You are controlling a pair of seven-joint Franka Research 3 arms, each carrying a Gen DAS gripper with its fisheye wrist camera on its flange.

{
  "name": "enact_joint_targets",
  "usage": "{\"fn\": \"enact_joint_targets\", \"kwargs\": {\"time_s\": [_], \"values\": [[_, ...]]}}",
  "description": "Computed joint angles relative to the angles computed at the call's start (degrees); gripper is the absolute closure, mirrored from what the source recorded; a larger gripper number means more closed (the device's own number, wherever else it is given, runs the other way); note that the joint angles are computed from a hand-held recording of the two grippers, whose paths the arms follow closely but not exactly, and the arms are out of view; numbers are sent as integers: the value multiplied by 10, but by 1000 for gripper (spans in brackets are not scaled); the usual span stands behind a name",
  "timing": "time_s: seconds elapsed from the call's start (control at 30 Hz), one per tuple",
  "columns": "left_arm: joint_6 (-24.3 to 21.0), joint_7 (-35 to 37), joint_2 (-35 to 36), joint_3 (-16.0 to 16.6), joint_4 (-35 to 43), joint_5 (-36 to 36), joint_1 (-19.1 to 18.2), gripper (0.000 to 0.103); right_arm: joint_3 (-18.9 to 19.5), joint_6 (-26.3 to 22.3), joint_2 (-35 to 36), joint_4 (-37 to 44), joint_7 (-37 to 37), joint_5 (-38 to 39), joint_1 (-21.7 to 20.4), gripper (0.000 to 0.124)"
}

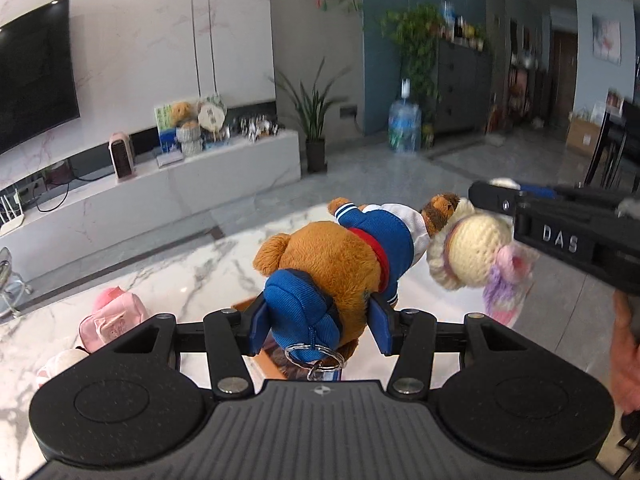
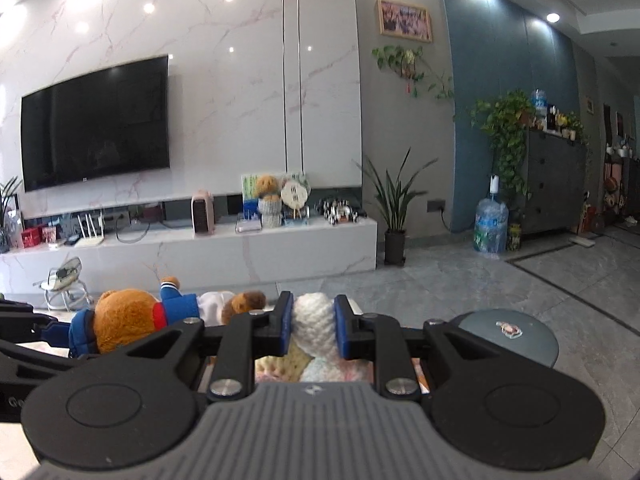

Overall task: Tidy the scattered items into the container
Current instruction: 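Carry the bear and crocheted doll over the orange shoebox with both tools, then open the left tool to drop the bear into the shoebox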

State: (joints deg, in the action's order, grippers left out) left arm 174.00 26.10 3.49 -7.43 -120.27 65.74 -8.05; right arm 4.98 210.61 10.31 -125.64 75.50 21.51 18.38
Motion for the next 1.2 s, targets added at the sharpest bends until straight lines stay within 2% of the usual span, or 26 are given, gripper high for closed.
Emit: {"fn": "enact_joint_targets", "kwargs": {"time_s": [0.27,0.47,0.53,0.6,0.67,0.77,0.8,0.93,1.07,1.2], "values": [[-89,215,56,-16,22,-161,-15,44,7,-107,71,64,31,-56,-36,100],[-123,314,77,-11,36,-189,-31,44,9,-207,97,97,33,-56,-48,100],[-129,332,82,-6,42,-176,-40,43,-14,-235,99,105,35,-49,-31,100],[-127,353,91,-6,50,-177,-43,43,-54,-253,99,109,46,-45,2,100],[-121,381,99,-11,58,-202,-41,43,-122,-260,101,112,71,-51,60,100],[-115,434,109,-22,64,-259,-34,43,-251,-259,116,118,119,-74,170,100],[-116,446,113,-23,67,-269,-36,43,-270,-259,119,119,128,-78,185,100],[-139,467,134,-16,93,-285,-50,43,-270,-260,117,119,139,-89,180,100],[-153,536,144,-47,103,-381,-30,42,-269,-257,111,107,145,-94,182,100],[-157,545,150,-41,105,-416,-35,40,-266,-257,108,101,150,-95,178,100]]}}
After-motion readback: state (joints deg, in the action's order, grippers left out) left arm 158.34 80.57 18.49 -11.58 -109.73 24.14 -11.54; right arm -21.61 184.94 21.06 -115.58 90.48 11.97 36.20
